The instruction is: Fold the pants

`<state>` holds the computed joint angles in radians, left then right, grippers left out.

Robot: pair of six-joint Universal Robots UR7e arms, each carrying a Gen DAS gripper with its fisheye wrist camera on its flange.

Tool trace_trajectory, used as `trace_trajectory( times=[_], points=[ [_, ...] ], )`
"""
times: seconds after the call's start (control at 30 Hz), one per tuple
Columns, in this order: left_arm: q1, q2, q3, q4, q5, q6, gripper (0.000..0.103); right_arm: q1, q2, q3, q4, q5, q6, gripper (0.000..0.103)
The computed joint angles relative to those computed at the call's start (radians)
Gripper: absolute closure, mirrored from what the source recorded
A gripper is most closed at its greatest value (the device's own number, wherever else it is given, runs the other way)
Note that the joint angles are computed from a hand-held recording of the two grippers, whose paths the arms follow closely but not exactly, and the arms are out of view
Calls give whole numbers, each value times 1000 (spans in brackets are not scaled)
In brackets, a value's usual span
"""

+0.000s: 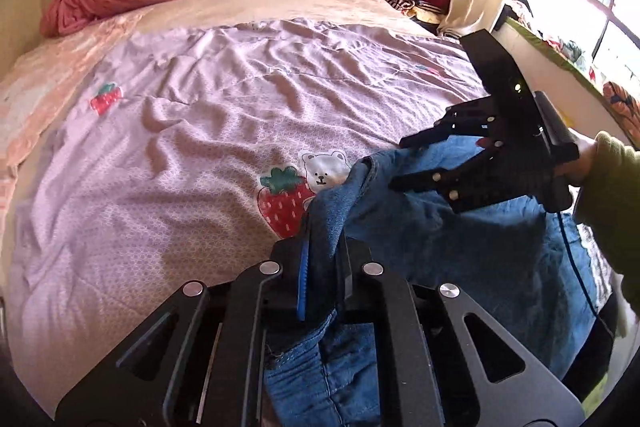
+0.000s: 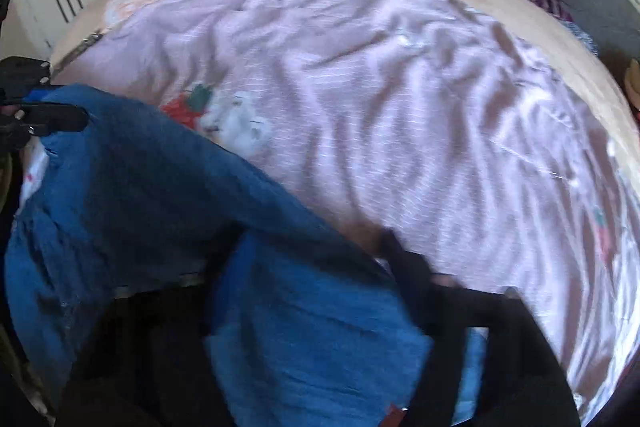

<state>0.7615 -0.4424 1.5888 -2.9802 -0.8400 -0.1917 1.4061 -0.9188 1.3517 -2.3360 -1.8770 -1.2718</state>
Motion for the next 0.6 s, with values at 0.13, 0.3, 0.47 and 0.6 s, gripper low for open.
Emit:
trace_trajectory(
  times=[0.13, 0.3, 0.47, 0.6],
  points=[
    [-9, 0, 10, -1, 44, 2, 99, -10, -76, 79, -45, 58, 1, 98],
    [-29, -15, 42, -41, 68, -1, 99, -22, -196, 180, -77, 154, 31, 99],
    [-79, -28, 99, -132, 103, 14, 99, -36, -332, 303, -113, 242, 35, 99],
    [-129, -51, 171, -189, 118, 16, 99, -57, -452, 419, -127, 282, 23, 99]
  ],
)
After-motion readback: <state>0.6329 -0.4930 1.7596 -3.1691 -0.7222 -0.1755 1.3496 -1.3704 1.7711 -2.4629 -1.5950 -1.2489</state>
